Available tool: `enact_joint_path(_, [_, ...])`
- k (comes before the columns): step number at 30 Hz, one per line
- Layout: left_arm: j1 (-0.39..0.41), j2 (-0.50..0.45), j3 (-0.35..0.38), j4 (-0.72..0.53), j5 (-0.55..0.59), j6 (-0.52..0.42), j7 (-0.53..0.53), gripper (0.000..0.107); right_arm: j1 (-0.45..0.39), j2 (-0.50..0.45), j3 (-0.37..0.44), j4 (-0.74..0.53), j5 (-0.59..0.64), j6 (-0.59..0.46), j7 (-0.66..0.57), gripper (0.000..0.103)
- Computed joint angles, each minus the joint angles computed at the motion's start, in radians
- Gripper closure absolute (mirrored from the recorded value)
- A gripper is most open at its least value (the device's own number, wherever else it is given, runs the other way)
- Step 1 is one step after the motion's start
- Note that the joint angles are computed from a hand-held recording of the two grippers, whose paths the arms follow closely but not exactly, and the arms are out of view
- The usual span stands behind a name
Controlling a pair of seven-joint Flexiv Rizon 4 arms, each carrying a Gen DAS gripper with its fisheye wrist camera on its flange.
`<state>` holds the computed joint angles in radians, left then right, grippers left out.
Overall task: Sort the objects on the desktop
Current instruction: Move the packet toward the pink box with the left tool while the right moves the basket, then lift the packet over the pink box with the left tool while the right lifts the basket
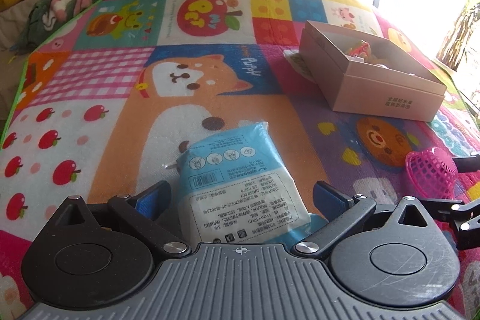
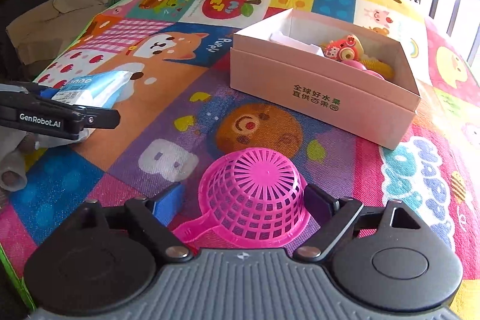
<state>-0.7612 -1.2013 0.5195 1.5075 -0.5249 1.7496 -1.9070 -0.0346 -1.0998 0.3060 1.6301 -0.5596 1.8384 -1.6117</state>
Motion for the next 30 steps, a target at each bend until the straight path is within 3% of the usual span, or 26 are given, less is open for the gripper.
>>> enact_joint_path(3, [-0.007,0.014,-0.007,0.033,0.008,0.021,0.009,0.004,-0.003,0.008,-0.002,0.007,0.011,-0.005,0.007,0.014])
enact_joint_path(8, [-0.01,0.014,-0.016,0.05,-0.042,0.05,0.008,0.005,0.077,0.02,-0.092,0.003,0.103,0.028,0.062,0.009])
enact_joint_path(11, [-0.003,0.008,-0.021,0.031,-0.066,0.034,0.022,0.018,0.084,0.018,-0.107,-0.002,0.114,0.031,0.082,0.008])
enact_joint_path(15, [-0.043,-0.022,0.049,-0.001,-0.072,-0.022,0.005,0.026,0.093,0.018,-0.125,0.01,0.126,0.064,0.1,0.008])
enact_joint_path(20, [-0.064,-0.028,0.08,0.0,-0.021,-0.029,-0.026,0.033,0.07,0.013,-0.111,0.033,0.076,0.118,0.1,0.026])
enact_joint_path(25, [-0.032,0.006,0.026,0.01,0.026,0.006,-0.013,0.039,0.051,0.017,-0.095,0.038,0.017,0.12,0.104,0.028])
enact_joint_path(30, [-0.061,0.013,0.072,-0.006,-0.007,0.051,0.022,0.04,0.073,0.043,-0.141,0.038,0.029,0.275,0.092,0.028])
